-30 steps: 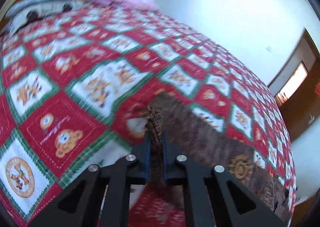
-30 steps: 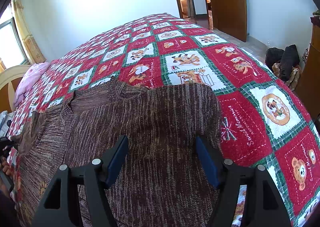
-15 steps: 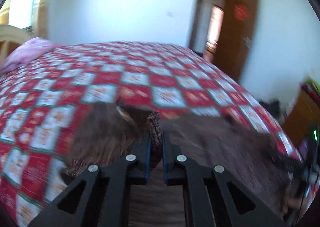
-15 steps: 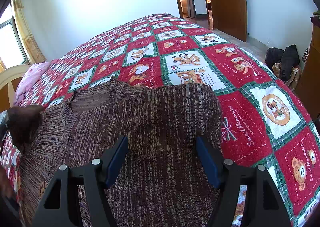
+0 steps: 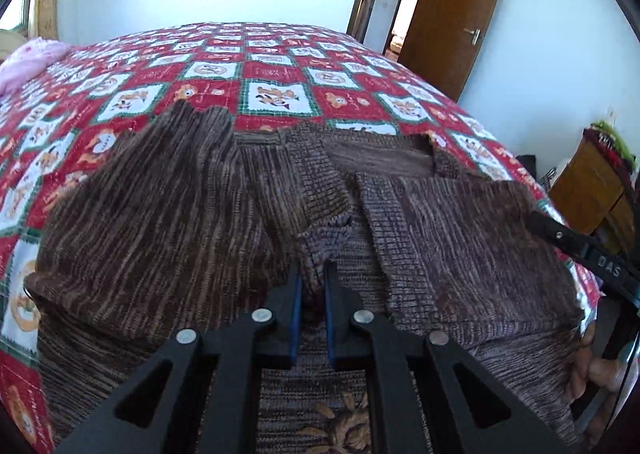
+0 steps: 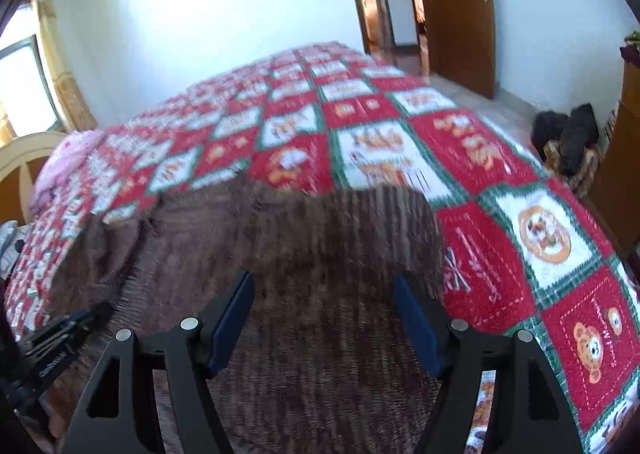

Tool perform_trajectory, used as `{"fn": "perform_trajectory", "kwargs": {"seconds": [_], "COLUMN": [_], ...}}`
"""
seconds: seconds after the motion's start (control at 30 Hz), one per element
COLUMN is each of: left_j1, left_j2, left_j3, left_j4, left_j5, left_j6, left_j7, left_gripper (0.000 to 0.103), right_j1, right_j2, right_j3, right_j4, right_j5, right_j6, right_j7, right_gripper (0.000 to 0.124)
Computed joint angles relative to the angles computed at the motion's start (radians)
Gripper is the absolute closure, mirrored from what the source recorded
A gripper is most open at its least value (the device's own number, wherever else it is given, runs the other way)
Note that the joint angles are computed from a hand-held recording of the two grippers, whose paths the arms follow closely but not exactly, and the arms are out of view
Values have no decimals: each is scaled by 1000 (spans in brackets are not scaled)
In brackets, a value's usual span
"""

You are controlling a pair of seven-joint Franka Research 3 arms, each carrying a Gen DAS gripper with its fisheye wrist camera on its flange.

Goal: Fold small clothes

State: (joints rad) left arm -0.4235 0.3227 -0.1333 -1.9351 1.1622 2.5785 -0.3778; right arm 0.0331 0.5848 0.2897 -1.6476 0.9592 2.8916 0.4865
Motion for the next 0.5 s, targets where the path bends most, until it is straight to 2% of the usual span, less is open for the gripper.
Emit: {"fn": "perform_trajectory", "kwargs": {"seconds": [0.07,0.1,0.2,0.27,0.4,0.5], "left_j1": [2,4,11,16,23,31], "left_j2": [-2,-1,-3,-6,-7,-12], "left_j3": [6,8,16,20,26,33], "left_j4": [-8,-10,-20,-27,-33,-45], "left_j5": [19,29,65,84,126,186], "left_j6": [23,36,79,101,135,176], "left_j7": [-29,-44,-99,-129,-188,-269], "left_gripper": [93,93,92,92,92,91], "right_j1": [3,17,54,94,184,240], "right_j2": [-13,-16,0,66,202,323], "right_j3": [15,4,-16,-35,-67,-83], "right_j4": [-8,-2,57,176,382,578], "right_j5": [-2,-27,-80,-136,-242,-343], "right_j6": [2,-27,-172,-319,-415,-547], "right_j7": [-34,-19,59,163,320,425], "right_gripper": [64,73,73,73,73,73]}}
